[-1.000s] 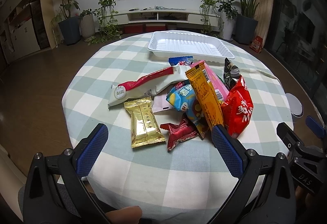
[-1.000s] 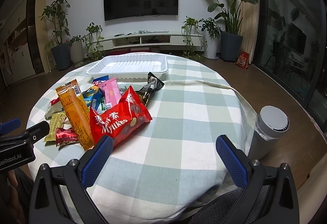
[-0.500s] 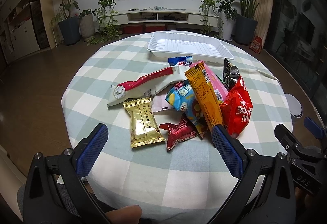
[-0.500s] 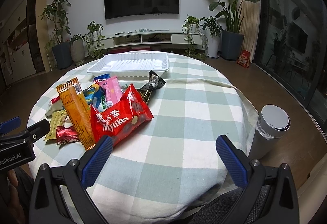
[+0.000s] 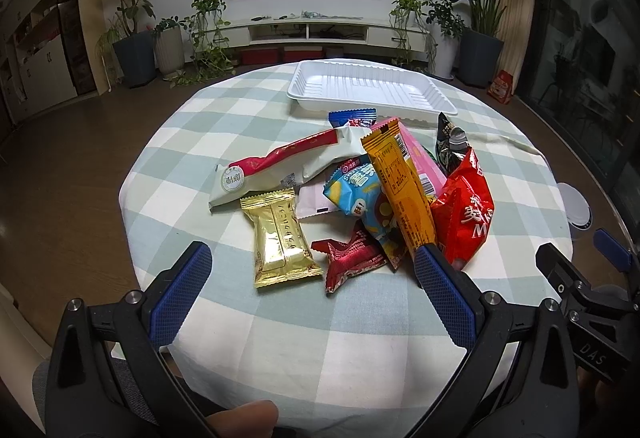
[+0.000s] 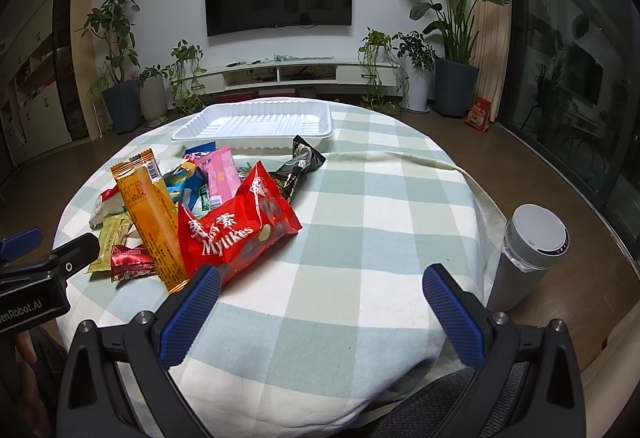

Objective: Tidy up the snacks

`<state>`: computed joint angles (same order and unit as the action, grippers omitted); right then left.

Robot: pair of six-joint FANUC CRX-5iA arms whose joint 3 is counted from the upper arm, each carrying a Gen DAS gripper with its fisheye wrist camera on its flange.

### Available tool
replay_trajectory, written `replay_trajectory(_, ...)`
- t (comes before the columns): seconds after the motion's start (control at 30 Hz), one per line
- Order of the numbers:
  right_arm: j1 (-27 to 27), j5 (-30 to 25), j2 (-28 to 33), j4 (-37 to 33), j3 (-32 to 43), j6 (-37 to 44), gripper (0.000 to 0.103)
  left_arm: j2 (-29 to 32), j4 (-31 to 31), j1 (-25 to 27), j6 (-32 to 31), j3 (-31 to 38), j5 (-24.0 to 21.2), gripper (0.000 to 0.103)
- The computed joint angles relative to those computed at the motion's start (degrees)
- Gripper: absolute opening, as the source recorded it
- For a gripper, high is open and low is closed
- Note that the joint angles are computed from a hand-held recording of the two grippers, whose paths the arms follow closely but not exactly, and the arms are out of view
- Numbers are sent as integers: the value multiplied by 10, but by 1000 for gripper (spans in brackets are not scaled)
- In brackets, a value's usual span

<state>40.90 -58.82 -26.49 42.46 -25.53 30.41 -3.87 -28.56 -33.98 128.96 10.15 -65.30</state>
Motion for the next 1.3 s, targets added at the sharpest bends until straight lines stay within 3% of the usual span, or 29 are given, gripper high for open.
replay_trajectory(1.07, -1, -1, 1, -4, 3, 3, 103, -2, 23, 7, -10, -10, 14, 103)
replay_trajectory(1.23, 2, 14, -9, 6, -9, -12, 103, 16, -21, -1, 34, 22, -61, 103)
replay_trajectory(1.3, 2, 31, -18, 10, -19, -21, 103, 6, -6, 16, 30, 11, -54, 103)
